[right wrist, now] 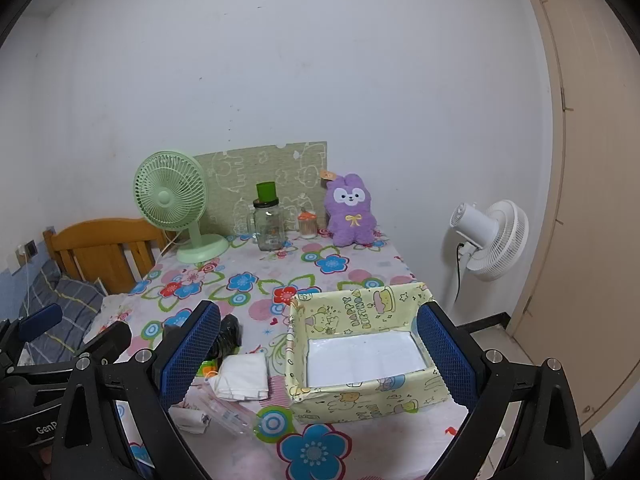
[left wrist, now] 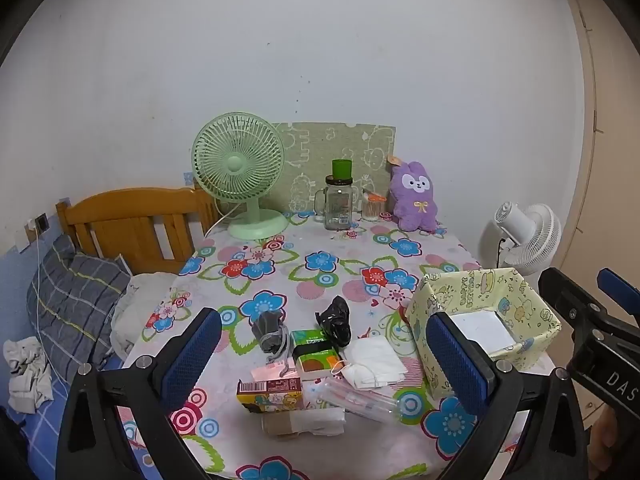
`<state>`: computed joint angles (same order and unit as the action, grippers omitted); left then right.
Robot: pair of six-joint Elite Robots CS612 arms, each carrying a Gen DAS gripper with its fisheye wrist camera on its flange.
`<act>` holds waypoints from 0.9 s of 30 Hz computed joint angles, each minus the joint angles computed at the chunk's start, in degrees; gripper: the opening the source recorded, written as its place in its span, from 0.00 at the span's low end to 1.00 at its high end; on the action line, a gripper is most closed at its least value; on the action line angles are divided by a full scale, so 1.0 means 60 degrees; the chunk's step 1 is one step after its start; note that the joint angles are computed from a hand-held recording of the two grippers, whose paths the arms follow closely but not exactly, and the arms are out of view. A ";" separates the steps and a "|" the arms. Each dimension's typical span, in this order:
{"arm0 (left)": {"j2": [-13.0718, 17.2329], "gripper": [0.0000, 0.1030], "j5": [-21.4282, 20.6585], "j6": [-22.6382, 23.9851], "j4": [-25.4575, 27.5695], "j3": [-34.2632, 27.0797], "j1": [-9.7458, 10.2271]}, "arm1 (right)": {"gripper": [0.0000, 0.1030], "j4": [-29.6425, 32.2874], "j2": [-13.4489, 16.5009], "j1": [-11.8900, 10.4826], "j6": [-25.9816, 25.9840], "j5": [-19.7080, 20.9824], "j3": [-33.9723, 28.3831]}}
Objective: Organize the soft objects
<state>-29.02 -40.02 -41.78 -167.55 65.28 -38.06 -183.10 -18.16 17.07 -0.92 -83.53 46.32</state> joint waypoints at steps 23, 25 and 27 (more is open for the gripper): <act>0.0212 1.00 0.0272 0.0538 -0.0378 -0.0220 -0.0023 | 0.97 -0.0054 0.0081 0.0015 -0.0033 -0.0019 -0.0038; 0.0237 1.00 0.0353 0.0590 -0.0344 -0.0248 -0.0038 | 0.97 -0.0039 0.0096 0.0021 -0.0041 -0.0016 -0.0053; 0.0207 1.00 0.0226 0.0397 -0.0205 -0.0239 -0.0019 | 0.97 -0.0030 0.0117 0.0037 -0.0054 -0.0066 -0.0079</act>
